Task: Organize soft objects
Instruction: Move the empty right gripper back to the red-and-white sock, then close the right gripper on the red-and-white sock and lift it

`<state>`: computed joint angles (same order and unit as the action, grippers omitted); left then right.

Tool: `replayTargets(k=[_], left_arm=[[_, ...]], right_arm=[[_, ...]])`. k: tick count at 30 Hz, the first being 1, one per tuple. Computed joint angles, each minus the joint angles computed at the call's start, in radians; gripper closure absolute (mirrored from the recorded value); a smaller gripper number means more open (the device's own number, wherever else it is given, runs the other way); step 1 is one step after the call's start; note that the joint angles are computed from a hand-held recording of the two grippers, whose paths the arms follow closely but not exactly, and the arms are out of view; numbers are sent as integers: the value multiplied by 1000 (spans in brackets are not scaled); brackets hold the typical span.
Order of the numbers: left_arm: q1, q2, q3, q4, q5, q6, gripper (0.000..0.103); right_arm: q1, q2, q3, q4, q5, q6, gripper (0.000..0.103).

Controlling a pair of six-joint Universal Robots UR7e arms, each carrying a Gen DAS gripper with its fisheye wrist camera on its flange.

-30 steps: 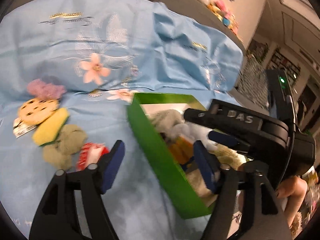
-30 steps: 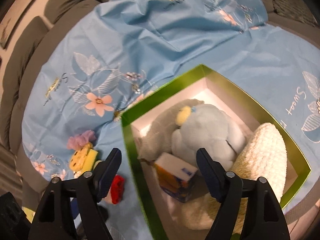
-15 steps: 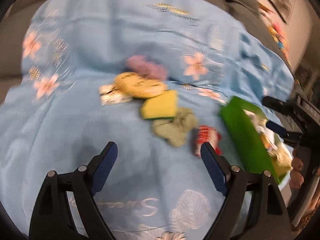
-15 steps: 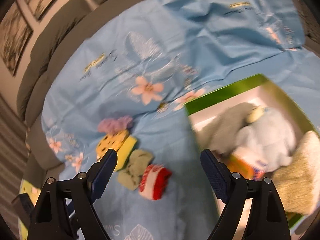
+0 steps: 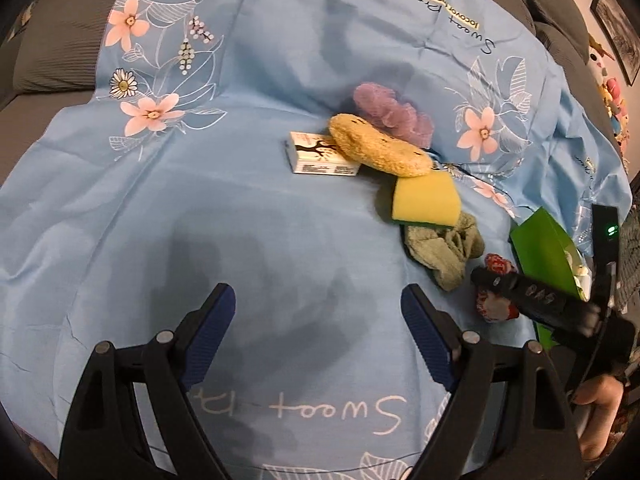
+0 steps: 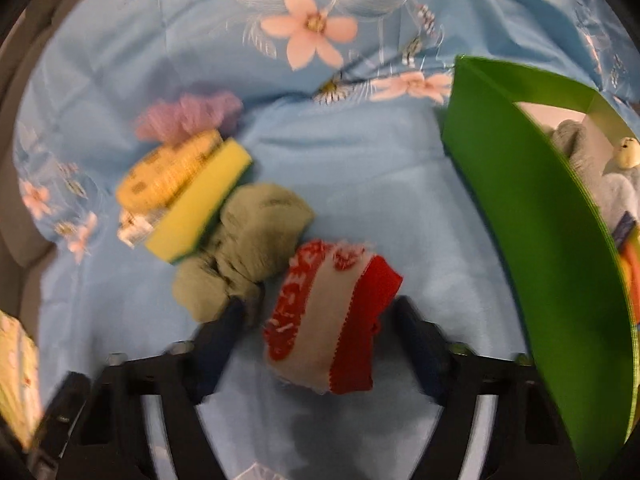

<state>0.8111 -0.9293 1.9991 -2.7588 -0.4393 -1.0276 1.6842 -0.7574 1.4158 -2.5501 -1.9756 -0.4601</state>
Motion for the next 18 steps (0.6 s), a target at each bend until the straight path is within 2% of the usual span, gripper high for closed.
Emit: replayTargets(k=[2,3,8,13,16,18], left_arm=[[3,-6,15,-54,-14,19,19],[4,-8,20,-75,-20,25,19],[-1,-26,37,-87,-9,-10,19],[-3,-37,45,-84,-10,-30,19],[-1,-40,50,-91,-18,-30,19],[1,-40,51,-106,-26,-19,19]], right_arm=[[6,3,18,-39,-21,-37,57],[10,-2,34,-63,-23,-63,58],[16,-81,96,58,140,-125,58],[24,-82,90,214,191,-165,58],[32,-69,89,208,147,-161,44],[31,-70,86,191,146,-154,30]])
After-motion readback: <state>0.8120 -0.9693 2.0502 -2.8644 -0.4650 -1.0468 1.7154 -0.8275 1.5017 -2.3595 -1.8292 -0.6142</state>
